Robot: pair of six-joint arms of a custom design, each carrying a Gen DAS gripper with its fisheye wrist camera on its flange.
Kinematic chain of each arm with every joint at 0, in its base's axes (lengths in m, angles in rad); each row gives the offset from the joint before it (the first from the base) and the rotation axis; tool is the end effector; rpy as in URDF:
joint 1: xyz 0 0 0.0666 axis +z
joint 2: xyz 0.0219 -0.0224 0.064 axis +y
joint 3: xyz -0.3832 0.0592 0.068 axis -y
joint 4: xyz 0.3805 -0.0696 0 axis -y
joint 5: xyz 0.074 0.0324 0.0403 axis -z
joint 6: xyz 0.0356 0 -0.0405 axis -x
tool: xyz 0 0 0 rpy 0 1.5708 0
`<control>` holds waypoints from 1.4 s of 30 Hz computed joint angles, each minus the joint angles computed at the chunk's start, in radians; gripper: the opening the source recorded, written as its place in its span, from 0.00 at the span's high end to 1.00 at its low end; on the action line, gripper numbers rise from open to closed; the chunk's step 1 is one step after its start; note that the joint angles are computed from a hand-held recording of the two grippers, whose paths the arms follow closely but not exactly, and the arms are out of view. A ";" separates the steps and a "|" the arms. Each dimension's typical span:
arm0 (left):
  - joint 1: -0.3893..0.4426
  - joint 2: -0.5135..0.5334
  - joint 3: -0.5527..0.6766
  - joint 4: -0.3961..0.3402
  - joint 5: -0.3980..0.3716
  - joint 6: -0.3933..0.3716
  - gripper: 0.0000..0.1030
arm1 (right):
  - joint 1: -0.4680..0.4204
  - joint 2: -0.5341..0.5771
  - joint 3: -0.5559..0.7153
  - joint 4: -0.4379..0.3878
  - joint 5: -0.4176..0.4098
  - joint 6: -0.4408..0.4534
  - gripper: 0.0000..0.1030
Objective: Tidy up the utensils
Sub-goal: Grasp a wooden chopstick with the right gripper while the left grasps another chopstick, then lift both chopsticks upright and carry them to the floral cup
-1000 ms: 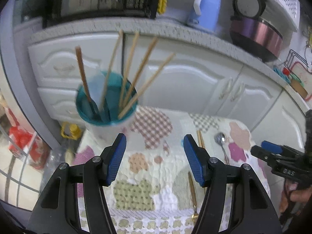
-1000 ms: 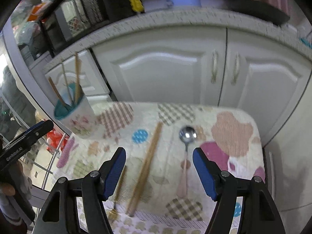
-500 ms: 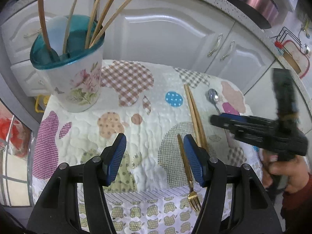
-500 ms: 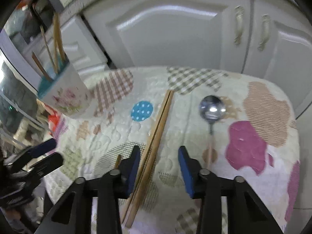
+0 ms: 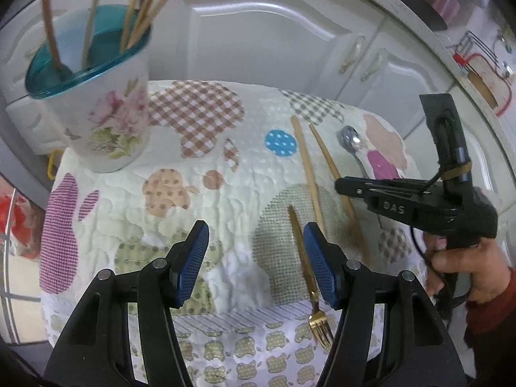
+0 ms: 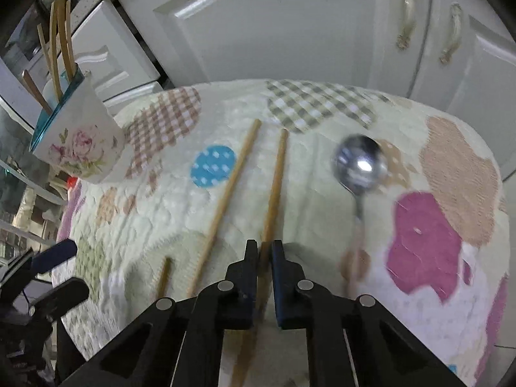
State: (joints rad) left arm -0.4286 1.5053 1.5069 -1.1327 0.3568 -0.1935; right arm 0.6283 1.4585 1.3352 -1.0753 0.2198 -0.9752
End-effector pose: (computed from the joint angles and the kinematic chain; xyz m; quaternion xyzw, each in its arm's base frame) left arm 0.4410 -0.2156 0.4208 0.3308 0.9025 -0.1972 0.1928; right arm 0.3798 0.2658 0.3708 0.1886 0.9586 0.0572 0.2053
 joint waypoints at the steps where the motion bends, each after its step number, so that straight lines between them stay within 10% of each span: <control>1: -0.005 0.002 0.002 -0.007 0.003 -0.010 0.41 | 0.007 -0.013 -0.009 -0.014 0.001 -0.006 0.93; 9: -0.069 0.075 0.043 -0.062 -0.011 -0.046 0.66 | 0.029 -0.110 -0.101 0.064 -0.044 -0.099 0.86; 18: -0.119 0.123 0.055 -0.040 -0.074 -0.077 0.89 | -0.045 -0.003 -0.009 0.031 -0.062 0.026 0.85; 42: 0.119 -0.056 0.084 -0.034 0.164 -0.031 0.95 | 0.176 -0.150 0.138 0.019 0.223 0.046 0.95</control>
